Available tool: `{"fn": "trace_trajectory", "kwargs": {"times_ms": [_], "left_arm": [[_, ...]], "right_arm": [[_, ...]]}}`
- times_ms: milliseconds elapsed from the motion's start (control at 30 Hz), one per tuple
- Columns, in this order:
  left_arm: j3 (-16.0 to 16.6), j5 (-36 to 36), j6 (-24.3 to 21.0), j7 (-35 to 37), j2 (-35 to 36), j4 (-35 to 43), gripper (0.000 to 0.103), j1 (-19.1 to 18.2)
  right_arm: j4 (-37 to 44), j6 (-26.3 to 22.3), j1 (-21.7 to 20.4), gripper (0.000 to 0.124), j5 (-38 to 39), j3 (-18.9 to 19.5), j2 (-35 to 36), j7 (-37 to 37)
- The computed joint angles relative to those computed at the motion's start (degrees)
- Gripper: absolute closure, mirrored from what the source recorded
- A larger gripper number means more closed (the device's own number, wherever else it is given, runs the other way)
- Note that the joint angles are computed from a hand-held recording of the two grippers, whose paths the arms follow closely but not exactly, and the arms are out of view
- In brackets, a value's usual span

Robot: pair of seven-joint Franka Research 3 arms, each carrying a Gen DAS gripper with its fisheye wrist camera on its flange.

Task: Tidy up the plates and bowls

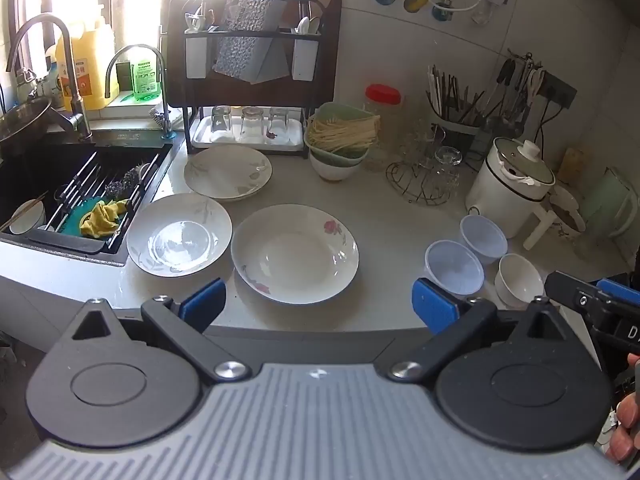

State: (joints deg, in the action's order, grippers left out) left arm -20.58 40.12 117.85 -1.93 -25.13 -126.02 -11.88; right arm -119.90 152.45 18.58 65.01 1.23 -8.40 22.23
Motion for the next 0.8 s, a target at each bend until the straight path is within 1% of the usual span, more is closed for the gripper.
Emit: {"fn": "trace_trajectory", "kwargs": {"times_ms": [167, 233, 267, 300, 467, 533, 800], "left_arm": [[-0.2, 0.0, -0.1, 0.0, -0.3, -0.2, 0.002, -0.3], [-0.5, -0.1, -0.5, 0.2, -0.4, -0.1, 0.002, -0.5], [0.4, -0.6, 0.4, 1.6, 0.4, 0.5, 0.002, -0.5], [0.6, -0.8, 0.6, 1.9, 0.0, 0.1, 0.002, -0.6], [0.9, -1.3, 2.2, 2.2, -0.6, -0.9, 0.002, -0.4], [0.7, -0.9, 2.3, 1.9, 1.3, 0.6, 0.002, 0.4], [1.0, -0.8, 2.9, 2.1, 1.4, 0.5, 0.002, 0.6]], "right_arm": [[-0.1, -0.4, -0.3, 0.021, 0.5, -0.5, -0.3, -0.4], [0.6, 0.1, -0.4, 0.021, -1.2, 0.0, 0.5, 2.0], [0.3, 0.1, -0.4, 0.021, -1.2, 0.1, 0.3, 2.1], [0.2, 0.1, -0.5, 0.021, -1.9, 0.2, 0.1, 2.8], [0.5, -1.1, -0.7, 0.021, -2.9, -0.2, 0.2, 4.1], [0.6, -0.9, -0.8, 0.021, -2.7, -0.2, 0.4, 4.1], [1.4, -1.1, -0.9, 0.021, -2.9, 0.1, 1.2, 3.8]]}}
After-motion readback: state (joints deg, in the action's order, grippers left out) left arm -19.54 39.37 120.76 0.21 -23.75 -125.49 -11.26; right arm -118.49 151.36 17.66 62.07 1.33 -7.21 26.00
